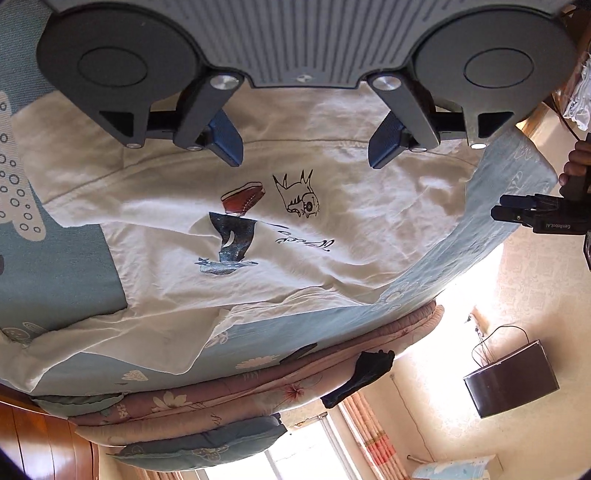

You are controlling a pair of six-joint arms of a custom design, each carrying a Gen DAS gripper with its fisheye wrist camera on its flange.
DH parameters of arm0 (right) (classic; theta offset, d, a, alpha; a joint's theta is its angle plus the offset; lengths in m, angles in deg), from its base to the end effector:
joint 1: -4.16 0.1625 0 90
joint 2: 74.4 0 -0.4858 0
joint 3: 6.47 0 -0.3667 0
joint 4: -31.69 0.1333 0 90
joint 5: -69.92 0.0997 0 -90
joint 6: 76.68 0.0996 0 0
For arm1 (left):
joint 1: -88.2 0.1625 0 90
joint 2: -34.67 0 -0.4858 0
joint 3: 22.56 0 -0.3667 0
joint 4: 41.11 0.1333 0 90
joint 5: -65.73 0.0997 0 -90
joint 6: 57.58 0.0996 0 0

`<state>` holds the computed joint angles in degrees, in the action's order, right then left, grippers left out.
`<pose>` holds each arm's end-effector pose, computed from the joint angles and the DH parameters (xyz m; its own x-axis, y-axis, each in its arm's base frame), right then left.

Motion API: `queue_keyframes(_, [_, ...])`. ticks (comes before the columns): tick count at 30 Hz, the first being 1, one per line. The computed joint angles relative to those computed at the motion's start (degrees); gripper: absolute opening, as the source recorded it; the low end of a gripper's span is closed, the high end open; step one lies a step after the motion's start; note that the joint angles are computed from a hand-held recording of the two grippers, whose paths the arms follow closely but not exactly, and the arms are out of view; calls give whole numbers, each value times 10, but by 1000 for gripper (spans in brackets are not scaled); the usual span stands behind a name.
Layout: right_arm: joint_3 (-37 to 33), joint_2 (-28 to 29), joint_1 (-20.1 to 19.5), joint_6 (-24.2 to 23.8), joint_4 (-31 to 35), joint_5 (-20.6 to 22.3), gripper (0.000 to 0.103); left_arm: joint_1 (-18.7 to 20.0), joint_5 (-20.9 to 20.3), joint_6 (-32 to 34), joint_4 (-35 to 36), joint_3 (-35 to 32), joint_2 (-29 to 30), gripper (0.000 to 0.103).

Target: Fold clothes

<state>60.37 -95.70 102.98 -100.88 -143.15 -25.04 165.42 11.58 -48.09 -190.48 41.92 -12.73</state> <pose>0.2535 -0.8203 0.0636 -0.8570 -0.4034 0.3207 -0.5152 0.6571 -0.5503 0.0083 -0.8298 0.4198 -0.8387 -0.0833 -0.5383 0.3061 0.7454 -0.5922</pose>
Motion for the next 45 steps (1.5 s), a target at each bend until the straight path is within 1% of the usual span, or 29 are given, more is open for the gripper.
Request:
queue_keyframes(2, [-3,5,4,-11,0,-16,79,0,24,35,-7,-20,14,81])
queue_keyframes(4, [-5,9,7,-13,1,-31,79,-2,62,106,-29,-38,30,79])
queue_keyframes(5, [-6,9,8,-12,6,-35,79,-2,73,147,-43,-46,36,78])
queue_keyframes(6, [-9,11,9,-9,8,-43,79,-2,82,189,-58,-54,41,72])
queue_keyframes(7, [-12,14,9,-7,9,-51,79,0,83,222,-61,-61,43,67])
queue_keyframes(8, [-16,16,10,-5,10,-56,79,3,76,233,-46,-70,44,64])
queue_keyframes(10, [-22,21,10,-3,12,-60,79,11,61,247,-7,-89,44,55])
queue_keyframes(13, [-29,25,11,-3,13,-62,79,22,37,245,57,-103,43,52])
queue_keyframes(17, [-32,29,12,0,8,-65,80,31,-14,258,95,-93,35,52])
queue_keyframes(19, [-33,31,12,0,5,-66,81,33,-18,264,104,-98,40,52])
queue_keyframes(23, [-32,33,14,-5,-1,-72,81,36,-15,257,135,-127,59,52])
queue_keyframes(24, [-32,33,14,-6,-1,-73,81,37,-19,249,146,-136,63,49])
queue_keyframes(26, [-32,34,15,-10,-2,-75,81,38,-28,237,168,-146,65,40])
queue_keyframes(27, [-33,34,15,-12,-2,-75,81,39,-35,233,178,-149,65,32])
queue_keyframes(28, [-33,35,15,-14,-2,-76,81,39,-37,230,180,-148,64,31])
queue_keyframes(29, [-33,35,16,-17,-3,-76,81,38,-34,225,178,-147,63,29])
queue_keyframes(31, [-33,35,16,-22,-5,-78,81,36,-26,223,167,-141,61,17])
queue_keyframes(34, [-31,35,16,-27,-8,-78,81,33,-28,214,153,-132,54,9])
queue_keyframes(36, [-29,33,15,-25,-7,-73,81,30,-27,213,143,-127,50,9])
queue_keyframes(37, [-28,33,15,-24,-7,-70,81,27,-20,219,132,-122,49,8])
queue_keyframes(39, [-27,31,14,-25,-6,-66,81,21,-3,233,105,-113,48,8])
queue_keyframes(45, [-21,30,15,-38,-12,-67,81,12,53,258,76,-130,61,7])
